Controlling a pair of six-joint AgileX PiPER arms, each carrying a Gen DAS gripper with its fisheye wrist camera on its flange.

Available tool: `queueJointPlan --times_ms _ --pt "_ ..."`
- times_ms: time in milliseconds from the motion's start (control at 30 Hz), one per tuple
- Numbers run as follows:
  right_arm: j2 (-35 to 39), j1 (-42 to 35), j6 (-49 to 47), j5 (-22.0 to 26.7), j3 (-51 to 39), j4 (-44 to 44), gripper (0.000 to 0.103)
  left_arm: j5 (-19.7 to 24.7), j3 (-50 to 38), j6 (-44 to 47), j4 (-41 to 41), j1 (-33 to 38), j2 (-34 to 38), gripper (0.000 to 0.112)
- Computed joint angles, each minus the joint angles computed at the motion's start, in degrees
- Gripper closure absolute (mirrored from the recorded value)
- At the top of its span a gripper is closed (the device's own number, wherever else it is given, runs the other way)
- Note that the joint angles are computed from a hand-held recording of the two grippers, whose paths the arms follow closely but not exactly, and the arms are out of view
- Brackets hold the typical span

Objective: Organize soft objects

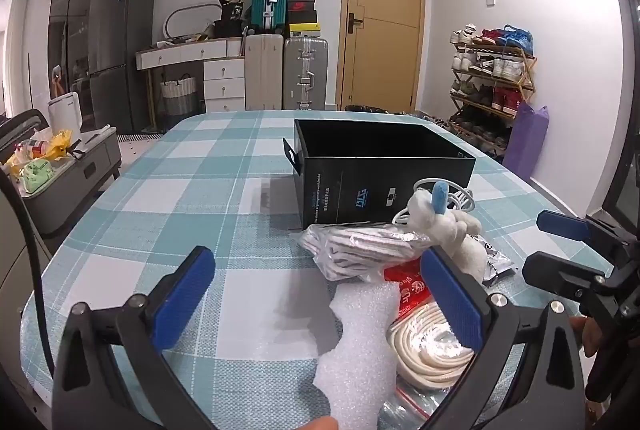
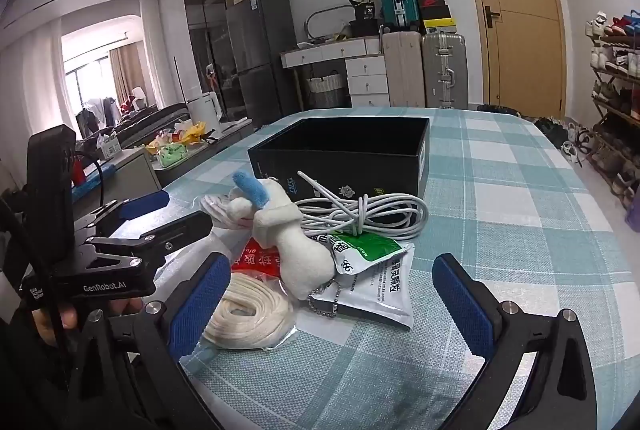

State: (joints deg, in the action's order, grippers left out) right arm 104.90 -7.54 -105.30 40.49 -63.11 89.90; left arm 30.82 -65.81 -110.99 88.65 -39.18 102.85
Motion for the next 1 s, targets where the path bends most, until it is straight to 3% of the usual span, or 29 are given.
queueJointPlan --times_ms 467,1000 --pt "0.1 0.2 -1.2 -0.5 -0.1 0.5 0.001 -0.4 -2.1 4.0 -3.2 -0.2 1.5 0.009" --pt "0.1 0.0 -0.9 -0.2 0.0 0.2 0.001 -0.5 -0.3 1.0 -0.5 0.0 0.5 0.009"
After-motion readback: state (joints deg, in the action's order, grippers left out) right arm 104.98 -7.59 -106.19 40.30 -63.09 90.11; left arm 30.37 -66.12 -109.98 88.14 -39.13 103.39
